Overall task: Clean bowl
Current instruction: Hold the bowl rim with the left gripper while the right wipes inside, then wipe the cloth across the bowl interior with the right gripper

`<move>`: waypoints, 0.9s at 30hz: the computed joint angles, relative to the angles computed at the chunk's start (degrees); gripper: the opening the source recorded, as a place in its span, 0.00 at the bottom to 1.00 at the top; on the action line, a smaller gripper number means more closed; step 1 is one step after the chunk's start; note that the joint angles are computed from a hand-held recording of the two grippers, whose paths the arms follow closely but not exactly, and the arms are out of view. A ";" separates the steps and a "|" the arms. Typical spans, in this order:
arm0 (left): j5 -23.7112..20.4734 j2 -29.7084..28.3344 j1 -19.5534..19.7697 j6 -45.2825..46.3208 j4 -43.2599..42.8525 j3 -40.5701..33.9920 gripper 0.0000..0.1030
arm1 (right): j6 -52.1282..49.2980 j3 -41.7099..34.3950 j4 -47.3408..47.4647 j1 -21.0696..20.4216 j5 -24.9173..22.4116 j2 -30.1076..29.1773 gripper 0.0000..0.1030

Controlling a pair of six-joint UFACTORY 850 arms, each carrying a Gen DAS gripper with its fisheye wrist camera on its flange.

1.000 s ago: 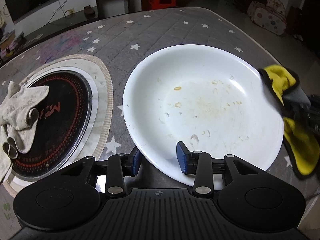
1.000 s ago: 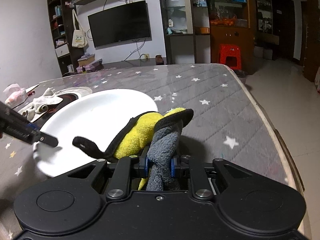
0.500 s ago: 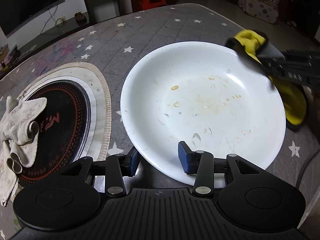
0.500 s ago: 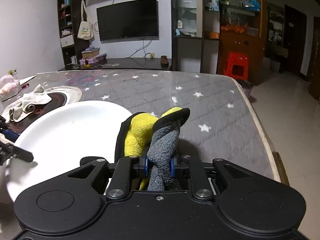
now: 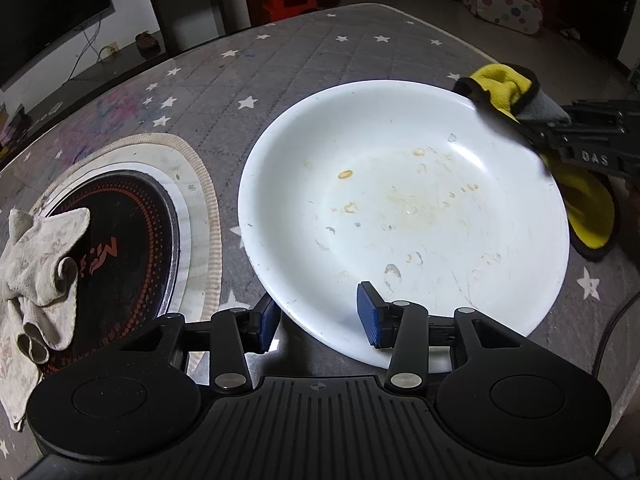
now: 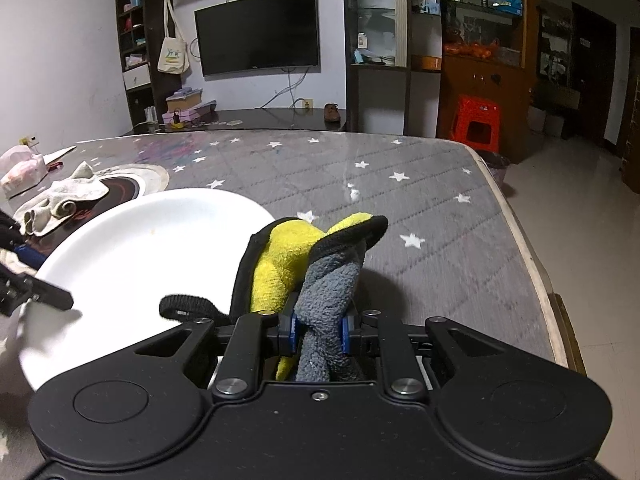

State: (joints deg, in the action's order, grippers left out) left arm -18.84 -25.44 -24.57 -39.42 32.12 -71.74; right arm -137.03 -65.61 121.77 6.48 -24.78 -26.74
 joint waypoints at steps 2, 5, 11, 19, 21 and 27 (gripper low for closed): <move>0.19 0.31 0.08 1.50 -1.14 0.32 0.43 | 0.00 1.55 0.12 -0.25 -0.53 1.04 0.20; 0.39 0.79 0.17 3.69 -2.65 0.89 0.43 | -0.81 4.15 1.01 -0.56 -1.55 2.77 0.20; 0.95 2.06 0.07 6.18 -3.29 2.47 0.44 | -0.98 8.71 0.87 -1.20 -3.48 6.13 0.20; 2.04 3.79 0.25 13.96 -6.92 4.29 0.44 | 0.43 14.02 -3.34 -2.34 -5.30 10.78 0.20; 1.91 3.70 0.41 16.52 -8.55 4.08 0.44 | 0.70 14.20 -3.89 -2.50 -5.35 10.95 0.20; 0.88 2.70 -0.05 15.20 -5.40 2.92 0.46 | 1.04 13.08 -3.52 -2.53 -5.62 9.78 0.20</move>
